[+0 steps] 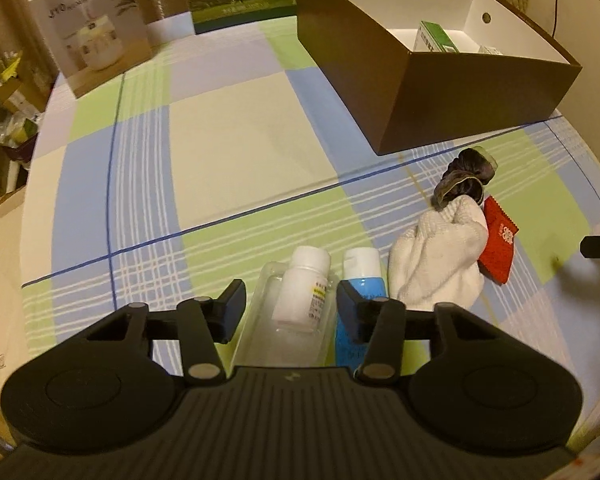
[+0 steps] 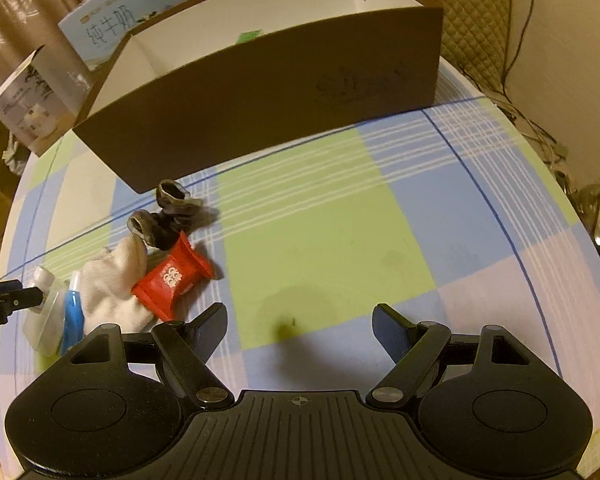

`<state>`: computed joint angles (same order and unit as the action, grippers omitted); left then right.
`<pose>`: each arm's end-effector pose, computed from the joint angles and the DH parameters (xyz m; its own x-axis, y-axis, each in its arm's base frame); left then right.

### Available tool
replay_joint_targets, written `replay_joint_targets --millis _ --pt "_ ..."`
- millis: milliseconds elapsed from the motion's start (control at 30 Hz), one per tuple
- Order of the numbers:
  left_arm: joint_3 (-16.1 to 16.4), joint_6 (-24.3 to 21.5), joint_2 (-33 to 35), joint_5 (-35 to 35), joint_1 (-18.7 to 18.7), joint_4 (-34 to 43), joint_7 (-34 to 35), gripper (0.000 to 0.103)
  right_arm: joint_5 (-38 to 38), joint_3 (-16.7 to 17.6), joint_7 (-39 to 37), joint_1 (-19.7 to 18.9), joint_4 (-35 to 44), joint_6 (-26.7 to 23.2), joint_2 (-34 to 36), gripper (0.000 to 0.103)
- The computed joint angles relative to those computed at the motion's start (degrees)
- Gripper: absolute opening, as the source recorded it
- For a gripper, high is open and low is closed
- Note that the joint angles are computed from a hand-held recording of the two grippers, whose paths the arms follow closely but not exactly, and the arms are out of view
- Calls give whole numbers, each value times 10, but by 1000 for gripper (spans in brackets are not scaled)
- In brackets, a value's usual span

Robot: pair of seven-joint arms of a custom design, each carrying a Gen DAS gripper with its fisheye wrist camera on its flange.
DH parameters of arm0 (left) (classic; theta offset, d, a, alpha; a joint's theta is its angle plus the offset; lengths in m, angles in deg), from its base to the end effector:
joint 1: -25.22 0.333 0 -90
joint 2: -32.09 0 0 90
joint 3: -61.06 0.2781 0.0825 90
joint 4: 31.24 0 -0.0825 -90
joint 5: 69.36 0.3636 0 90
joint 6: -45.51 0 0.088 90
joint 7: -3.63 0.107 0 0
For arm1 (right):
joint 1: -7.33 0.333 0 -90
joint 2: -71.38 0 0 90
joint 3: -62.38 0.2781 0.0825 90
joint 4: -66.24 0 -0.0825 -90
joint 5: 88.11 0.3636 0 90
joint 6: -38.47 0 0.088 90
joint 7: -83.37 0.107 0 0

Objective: Organize objects
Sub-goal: 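Withdraw both tools back toward the blue tube, cloth and candy, then grasp white pill bottle with left tool while right tool grasps red candy packet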

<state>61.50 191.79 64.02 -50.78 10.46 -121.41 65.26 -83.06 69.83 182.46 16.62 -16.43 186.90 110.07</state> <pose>0.6699 -0.1764 0.3399 0.0265 -0.9976 -0.0642 -0.8893 0.0058 -0.4572 0.6941 0.1863 0.3273 0.0709 -0.9718 -0.2247 -0.9079 0.0305 -0.4181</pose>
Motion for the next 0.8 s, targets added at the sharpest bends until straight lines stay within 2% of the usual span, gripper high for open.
replay_joint_targets --millis 167,267,400,567,667,800 --pt "-12 2 12 -22 13 11 36 38 1 0 13 5 8 -2 6 78" --pt "-18 9 15 -39 20 11 57 24 7 7 10 5 22 -8 15 78" --pt "-14 19 12 -51 19 4 63 23 19 17 0 6 45 -16 31 78" --pt "-1 40 -10 -50 13 -26 36 23 42 35 -22 7 82 -28 57 75" --pt "8 50 -27 -42 9 -47 7 23 54 41 -29 12 117 -39 83 69" --pt "15 59 -51 -22 6 -75 -25 23 67 38 -6 27 194 -72 135 54"
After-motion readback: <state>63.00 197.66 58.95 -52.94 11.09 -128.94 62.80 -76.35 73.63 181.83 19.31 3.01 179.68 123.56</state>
